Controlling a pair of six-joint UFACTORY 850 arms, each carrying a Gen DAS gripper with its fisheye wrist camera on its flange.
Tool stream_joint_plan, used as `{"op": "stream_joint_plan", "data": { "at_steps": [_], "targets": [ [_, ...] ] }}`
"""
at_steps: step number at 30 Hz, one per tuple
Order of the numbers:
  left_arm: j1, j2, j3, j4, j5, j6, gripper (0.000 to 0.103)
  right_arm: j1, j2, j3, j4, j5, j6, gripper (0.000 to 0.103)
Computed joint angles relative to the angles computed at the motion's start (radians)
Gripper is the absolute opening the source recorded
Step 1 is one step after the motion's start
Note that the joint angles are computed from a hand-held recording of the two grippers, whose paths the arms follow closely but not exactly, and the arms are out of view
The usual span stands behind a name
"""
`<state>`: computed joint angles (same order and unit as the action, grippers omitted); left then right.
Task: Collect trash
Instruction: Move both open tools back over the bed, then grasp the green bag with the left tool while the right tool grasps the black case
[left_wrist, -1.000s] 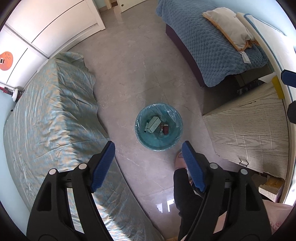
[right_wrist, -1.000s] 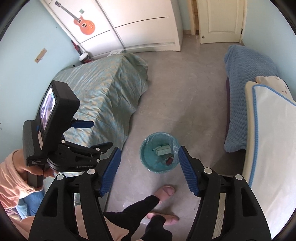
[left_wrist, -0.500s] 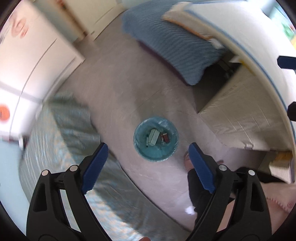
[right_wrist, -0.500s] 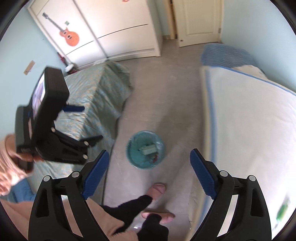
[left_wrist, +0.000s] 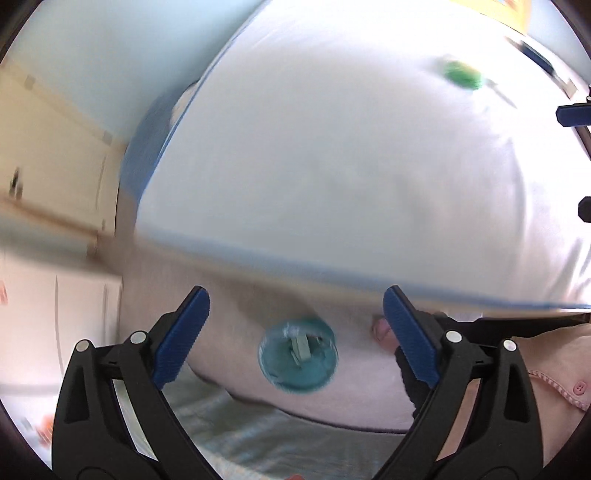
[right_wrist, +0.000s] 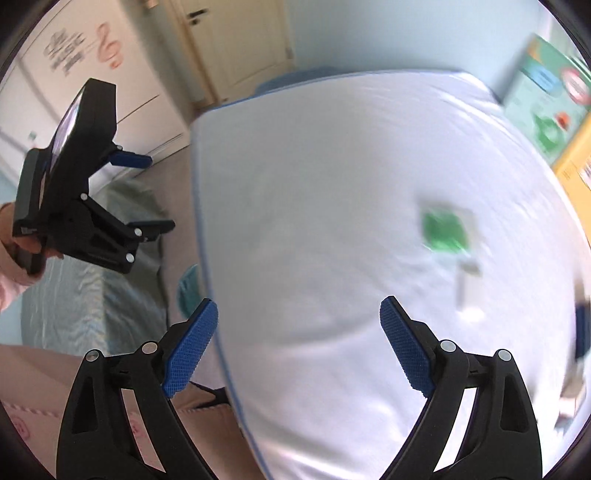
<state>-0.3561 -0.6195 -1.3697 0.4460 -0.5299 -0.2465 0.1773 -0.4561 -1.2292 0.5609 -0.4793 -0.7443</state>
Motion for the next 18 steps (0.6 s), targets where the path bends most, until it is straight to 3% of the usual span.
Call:
{"op": "stream_joint_plan", "data": {
  "at_steps": [9, 15, 18],
  "targets": [
    [-0.089, -0.174, -0.298, -0.088, -0.056, 0.224, 0.093, -0.191, 0.064, 0.078, -0.119, 0.066, 0.1, 0.089],
    [-0.128, -0.3, -0.499, -0.128, -0.127, 0.322, 0.093, -0.294, 0.012, 0.001, -0.241, 0.05, 0.152, 0.089],
    [-0.139, -0.395, -0.65, -0.172, -0.204, 0.373, 0.093, -0.336, -0.033, -0.056, -0.265, 0.029, 0.151, 0.089]
  ]
}}
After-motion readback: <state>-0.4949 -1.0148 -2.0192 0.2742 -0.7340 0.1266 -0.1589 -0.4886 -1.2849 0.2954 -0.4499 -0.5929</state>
